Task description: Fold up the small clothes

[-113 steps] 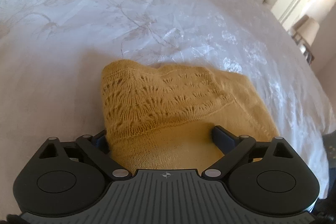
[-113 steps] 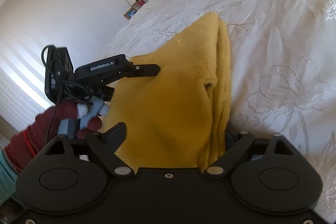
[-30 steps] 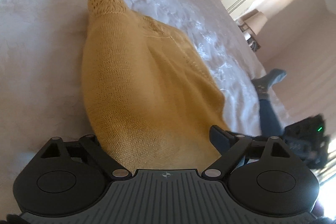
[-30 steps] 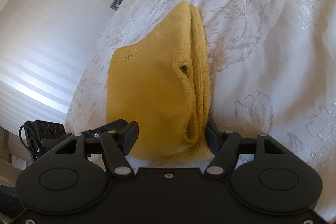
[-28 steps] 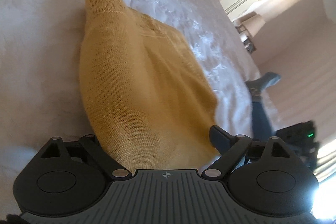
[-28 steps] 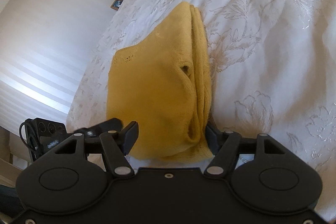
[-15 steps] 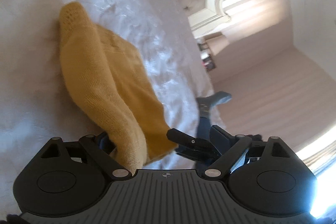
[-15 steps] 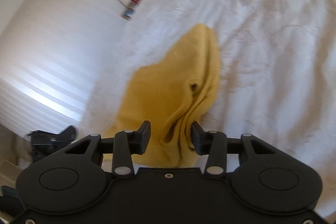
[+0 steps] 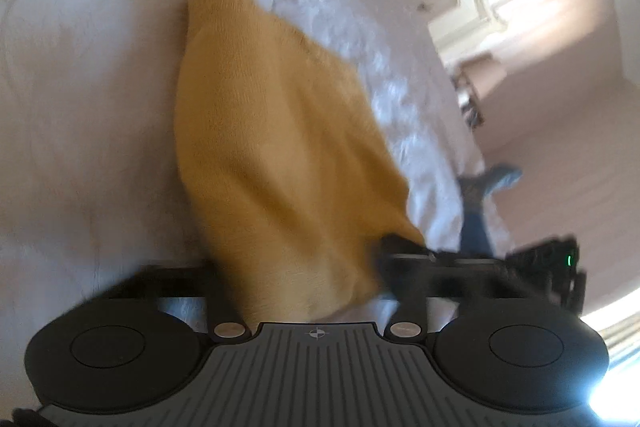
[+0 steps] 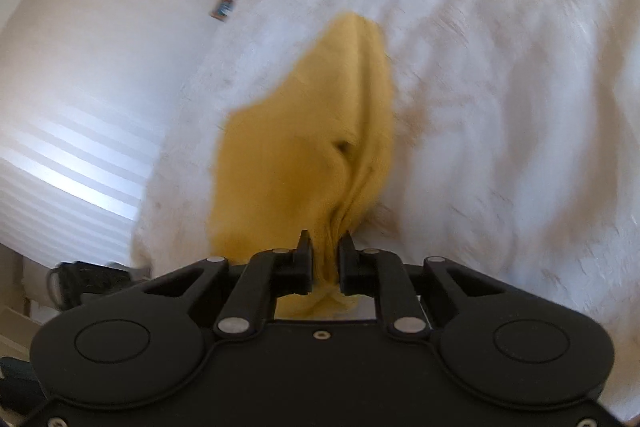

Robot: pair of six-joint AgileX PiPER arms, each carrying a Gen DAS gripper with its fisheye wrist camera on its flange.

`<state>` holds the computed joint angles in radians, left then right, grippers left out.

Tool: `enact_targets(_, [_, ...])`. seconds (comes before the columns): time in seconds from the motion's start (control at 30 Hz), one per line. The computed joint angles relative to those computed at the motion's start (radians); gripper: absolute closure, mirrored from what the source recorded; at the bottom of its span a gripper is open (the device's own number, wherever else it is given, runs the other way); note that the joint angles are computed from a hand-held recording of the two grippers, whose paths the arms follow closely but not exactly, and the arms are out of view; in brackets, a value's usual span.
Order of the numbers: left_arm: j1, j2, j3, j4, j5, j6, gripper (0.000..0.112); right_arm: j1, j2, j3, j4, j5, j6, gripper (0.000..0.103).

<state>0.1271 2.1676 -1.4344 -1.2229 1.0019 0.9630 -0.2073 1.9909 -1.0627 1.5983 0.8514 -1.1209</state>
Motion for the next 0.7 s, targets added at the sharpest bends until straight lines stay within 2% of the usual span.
enact_targets(0.03, [0.006, -0.012, -0.003, -0.016, -0.008, -0.014, 0.101, -0.009, -0.013, -0.001, 0.019, 0.026, -0.006, 0.081])
enact_targets(0.1, [0.029, -0.014, -0.044, -0.042, 0.034, -0.063, 0.101, -0.037, -0.045, 0.002, 0.057, 0.083, -0.015, 0.081])
enact_targets(0.17, [0.035, -0.011, -0.092, -0.006, 0.062, -0.118, 0.1, -0.058, -0.054, -0.007, 0.041, 0.1, 0.017, 0.081])
enact_targets(0.23, [0.02, -0.007, -0.128, 0.102, 0.056, -0.186, 0.098, -0.053, -0.047, -0.017, -0.018, 0.06, 0.07, 0.081])
enact_targets(0.27, [0.007, -0.006, -0.134, 0.17, 0.04, -0.221, 0.095, -0.038, -0.046, -0.028, -0.094, 0.01, 0.125, 0.081])
enact_targets(0.33, [-0.024, -0.009, -0.132, 0.346, -0.007, -0.303, 0.094, -0.001, -0.039, -0.052, -0.287, -0.072, 0.245, 0.077])
enact_targets(0.4, [-0.044, -0.024, -0.087, 0.439, -0.071, -0.313, 0.087, 0.014, -0.05, -0.033, -0.36, -0.108, 0.273, 0.072])
enact_targets(0.47, [-0.022, -0.047, -0.04, 0.402, -0.081, -0.261, 0.084, 0.012, -0.076, -0.023, -0.384, -0.12, 0.274, 0.07])
enact_targets(0.53, [-0.018, -0.075, -0.031, 0.421, -0.107, -0.285, 0.081, 0.016, -0.121, -0.006, -0.386, -0.161, 0.238, 0.065])
enact_targets(0.6, [-0.028, -0.127, 0.004, 0.41, -0.192, -0.245, 0.081, 0.032, -0.161, -0.002, -0.353, -0.227, 0.173, 0.055])
enact_targets(0.63, [-0.04, -0.154, 0.019, 0.395, -0.249, -0.217, 0.078, 0.042, -0.172, 0.001, -0.31, -0.258, 0.122, 0.046])
enact_targets(0.7, [-0.057, -0.187, 0.04, 0.333, -0.348, -0.131, 0.062, 0.063, -0.177, -0.017, -0.229, -0.31, 0.024, 0.042])
